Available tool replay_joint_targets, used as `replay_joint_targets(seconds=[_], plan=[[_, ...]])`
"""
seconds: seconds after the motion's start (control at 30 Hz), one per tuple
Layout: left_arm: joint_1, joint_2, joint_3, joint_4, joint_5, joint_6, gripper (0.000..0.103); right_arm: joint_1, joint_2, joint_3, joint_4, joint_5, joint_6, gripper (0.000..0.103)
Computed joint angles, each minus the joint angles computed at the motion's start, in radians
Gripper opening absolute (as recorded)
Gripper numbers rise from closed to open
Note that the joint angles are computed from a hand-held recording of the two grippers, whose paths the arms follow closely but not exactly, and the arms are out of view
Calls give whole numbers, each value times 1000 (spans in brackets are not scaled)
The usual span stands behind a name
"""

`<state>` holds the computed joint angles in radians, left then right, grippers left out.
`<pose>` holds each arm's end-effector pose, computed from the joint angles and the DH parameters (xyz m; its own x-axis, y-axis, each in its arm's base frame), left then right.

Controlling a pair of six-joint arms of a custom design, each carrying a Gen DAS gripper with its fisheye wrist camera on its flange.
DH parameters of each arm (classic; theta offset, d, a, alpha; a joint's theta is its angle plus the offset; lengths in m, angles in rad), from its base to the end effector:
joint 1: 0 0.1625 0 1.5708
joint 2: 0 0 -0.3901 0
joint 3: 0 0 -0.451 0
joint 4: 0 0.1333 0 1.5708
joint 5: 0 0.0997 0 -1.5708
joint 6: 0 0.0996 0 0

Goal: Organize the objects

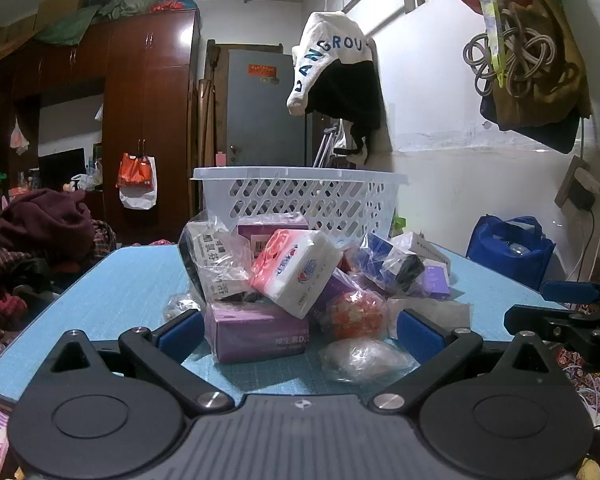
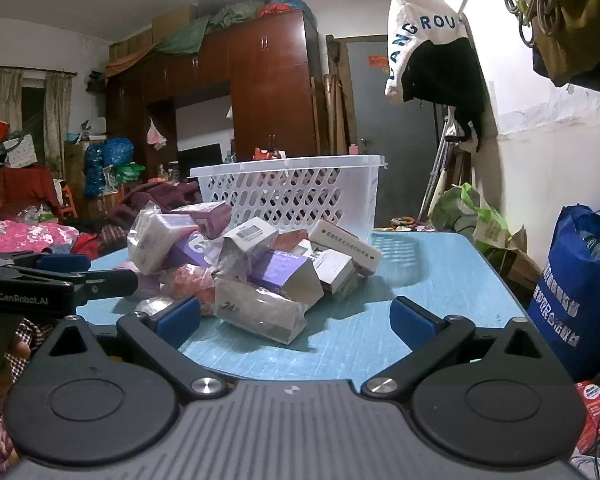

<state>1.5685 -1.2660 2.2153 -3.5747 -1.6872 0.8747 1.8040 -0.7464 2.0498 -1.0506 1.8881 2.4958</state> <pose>0.1205 -0.5152 0.2058 -0.6359 0.4450 -0.6306 0.7627 0.2372 -0.6017 0.2086 -0.4358 -0.1278 -0.7592 -0.0871 0.6450 -0.6445 0.2391 -0.7263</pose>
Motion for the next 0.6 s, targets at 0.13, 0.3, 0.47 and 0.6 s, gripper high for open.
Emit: replay_joint_targets(seconds=[0.13,0.3,0.47,0.6], plan=[[0,0,0,-2,0,0,103,1,-3,2,4,-4,0,103],[-1,0,1,-3,0,2,103,4,-1,1,-2,0,-5,103],[0,-6,3,7,-2,-4,103,6,-3,4,-9,7,-5,103],[1,-6,3,9,-3,-4,103,6,-3,4,-9,7,-8,103]])
